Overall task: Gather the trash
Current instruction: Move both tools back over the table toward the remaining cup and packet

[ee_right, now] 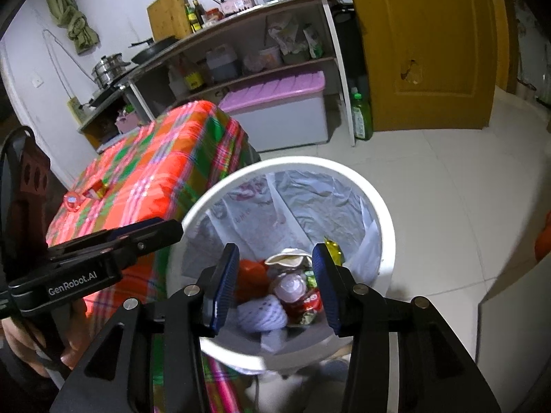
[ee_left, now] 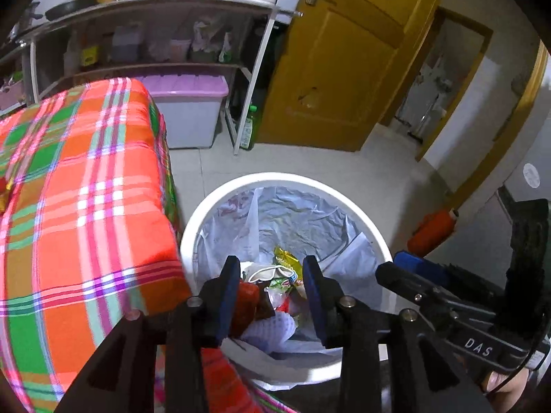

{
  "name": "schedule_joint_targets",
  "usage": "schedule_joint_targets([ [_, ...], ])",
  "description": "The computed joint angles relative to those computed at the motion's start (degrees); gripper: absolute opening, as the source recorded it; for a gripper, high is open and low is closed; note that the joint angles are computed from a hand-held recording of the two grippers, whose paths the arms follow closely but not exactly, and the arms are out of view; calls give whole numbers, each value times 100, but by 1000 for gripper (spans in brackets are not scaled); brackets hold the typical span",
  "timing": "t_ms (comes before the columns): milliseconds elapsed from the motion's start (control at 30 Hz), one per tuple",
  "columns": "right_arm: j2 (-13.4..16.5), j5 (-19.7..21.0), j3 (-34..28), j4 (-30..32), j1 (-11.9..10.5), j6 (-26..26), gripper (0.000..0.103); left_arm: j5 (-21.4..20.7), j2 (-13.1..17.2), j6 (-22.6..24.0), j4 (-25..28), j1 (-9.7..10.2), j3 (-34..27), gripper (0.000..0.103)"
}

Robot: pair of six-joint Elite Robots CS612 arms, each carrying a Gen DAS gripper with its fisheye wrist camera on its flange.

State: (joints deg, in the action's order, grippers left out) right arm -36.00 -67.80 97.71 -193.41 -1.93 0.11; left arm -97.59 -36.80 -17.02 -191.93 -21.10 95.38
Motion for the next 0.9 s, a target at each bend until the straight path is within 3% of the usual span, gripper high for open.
schedule_joint_targets([
  [467,-324,465,476,-811,154,-160,45,342,-477,74,-1154,42,932,37],
  [900,-398,723,549,-732,392,-581,45,715,-714,38,-1720,133,1532,37],
])
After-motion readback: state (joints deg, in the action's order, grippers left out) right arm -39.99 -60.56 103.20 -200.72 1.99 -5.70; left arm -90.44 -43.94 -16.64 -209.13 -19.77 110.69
